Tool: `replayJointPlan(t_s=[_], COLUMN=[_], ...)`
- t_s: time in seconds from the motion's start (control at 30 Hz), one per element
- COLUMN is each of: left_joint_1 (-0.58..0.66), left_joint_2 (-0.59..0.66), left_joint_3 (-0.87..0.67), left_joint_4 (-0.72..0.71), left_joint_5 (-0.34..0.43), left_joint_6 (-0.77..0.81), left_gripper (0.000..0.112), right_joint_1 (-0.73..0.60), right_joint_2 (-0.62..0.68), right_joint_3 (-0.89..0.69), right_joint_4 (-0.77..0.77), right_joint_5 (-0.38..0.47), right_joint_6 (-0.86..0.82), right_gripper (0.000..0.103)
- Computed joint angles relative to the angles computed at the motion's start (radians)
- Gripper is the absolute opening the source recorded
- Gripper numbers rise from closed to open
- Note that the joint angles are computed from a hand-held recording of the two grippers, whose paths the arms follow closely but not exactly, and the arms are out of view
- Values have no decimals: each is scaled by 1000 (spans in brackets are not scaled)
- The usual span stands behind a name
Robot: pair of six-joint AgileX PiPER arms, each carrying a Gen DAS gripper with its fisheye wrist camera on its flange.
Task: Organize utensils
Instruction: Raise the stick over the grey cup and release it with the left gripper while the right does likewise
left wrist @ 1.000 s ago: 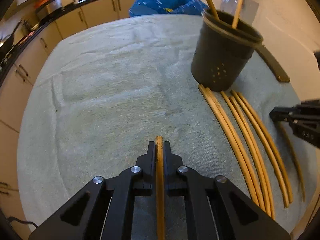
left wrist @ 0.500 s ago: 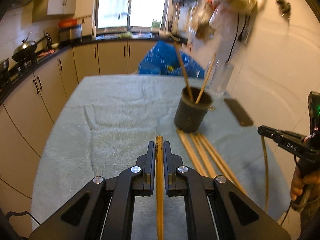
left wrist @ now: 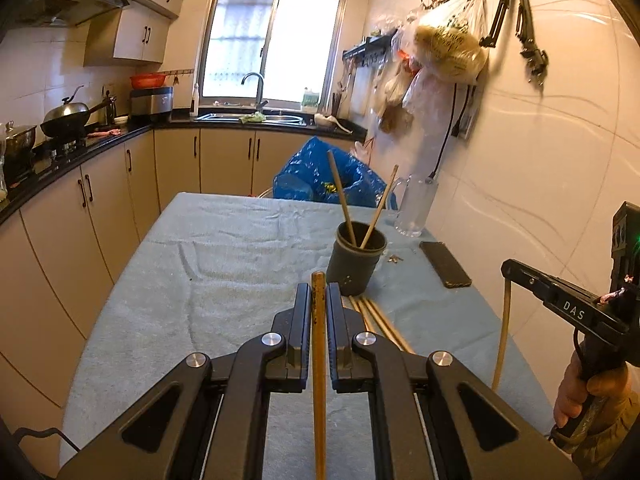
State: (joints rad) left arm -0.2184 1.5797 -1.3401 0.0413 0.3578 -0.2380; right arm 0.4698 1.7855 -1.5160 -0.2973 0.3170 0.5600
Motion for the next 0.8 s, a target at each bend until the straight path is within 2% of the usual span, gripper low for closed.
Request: replayJointPlan(t_s=[0.33,0.47,0.6,0.8], left_joint_1=[-14,-23,-10,9], left_joint_2=[-70,-48,15,162], left_joint_3=[5,-65,-179,-443], left_joint_4=[-36,-1,-51,-99], left_joint_5=[0,34,70,183], left_joint_6=[19,-4,37,73], left_gripper=[7,7,7,7], right_joint_1=[14,-3,-16,-49], right_joint_2=[-36,-17,5,62], right_joint_3=[16,-20,-89,-246], right_joint_4=[-52,64,132,227], right_joint_5=[-37,-42,-25,16], right_joint_6=[60,-43,-123,-216], right_gripper=[7,7,7,7])
